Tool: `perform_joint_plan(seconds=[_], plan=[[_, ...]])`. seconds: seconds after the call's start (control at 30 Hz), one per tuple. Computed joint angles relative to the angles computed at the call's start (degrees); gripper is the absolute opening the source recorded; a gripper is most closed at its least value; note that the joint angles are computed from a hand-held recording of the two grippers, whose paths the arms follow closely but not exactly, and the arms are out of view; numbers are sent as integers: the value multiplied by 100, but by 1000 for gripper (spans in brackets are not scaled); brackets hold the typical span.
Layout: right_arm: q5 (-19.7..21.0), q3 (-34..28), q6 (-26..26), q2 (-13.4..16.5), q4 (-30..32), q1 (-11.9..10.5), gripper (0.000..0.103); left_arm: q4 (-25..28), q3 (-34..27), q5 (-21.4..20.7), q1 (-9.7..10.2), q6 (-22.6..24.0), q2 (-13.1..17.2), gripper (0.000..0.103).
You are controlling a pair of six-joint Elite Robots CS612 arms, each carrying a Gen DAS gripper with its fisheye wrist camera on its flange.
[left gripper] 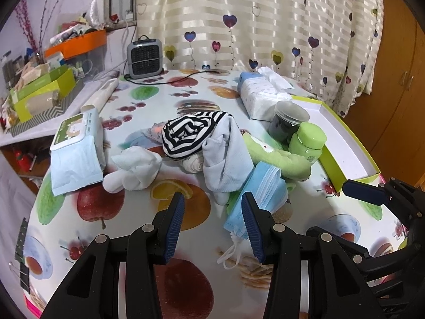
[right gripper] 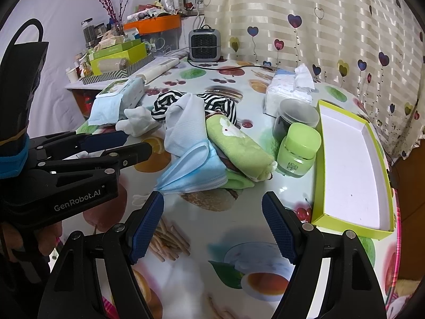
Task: Organize soft objects
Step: 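Move both grippers toward the pile of soft items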
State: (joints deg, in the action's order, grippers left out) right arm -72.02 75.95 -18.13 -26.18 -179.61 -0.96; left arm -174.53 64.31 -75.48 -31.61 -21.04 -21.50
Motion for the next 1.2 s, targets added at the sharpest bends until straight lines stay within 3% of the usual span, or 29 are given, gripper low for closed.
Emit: perform_joint_plan(seconds=[1.2], plan=[[133, -70, 37, 3, 67, -4, 77, -206, -6, -226, 25, -34, 34, 43]])
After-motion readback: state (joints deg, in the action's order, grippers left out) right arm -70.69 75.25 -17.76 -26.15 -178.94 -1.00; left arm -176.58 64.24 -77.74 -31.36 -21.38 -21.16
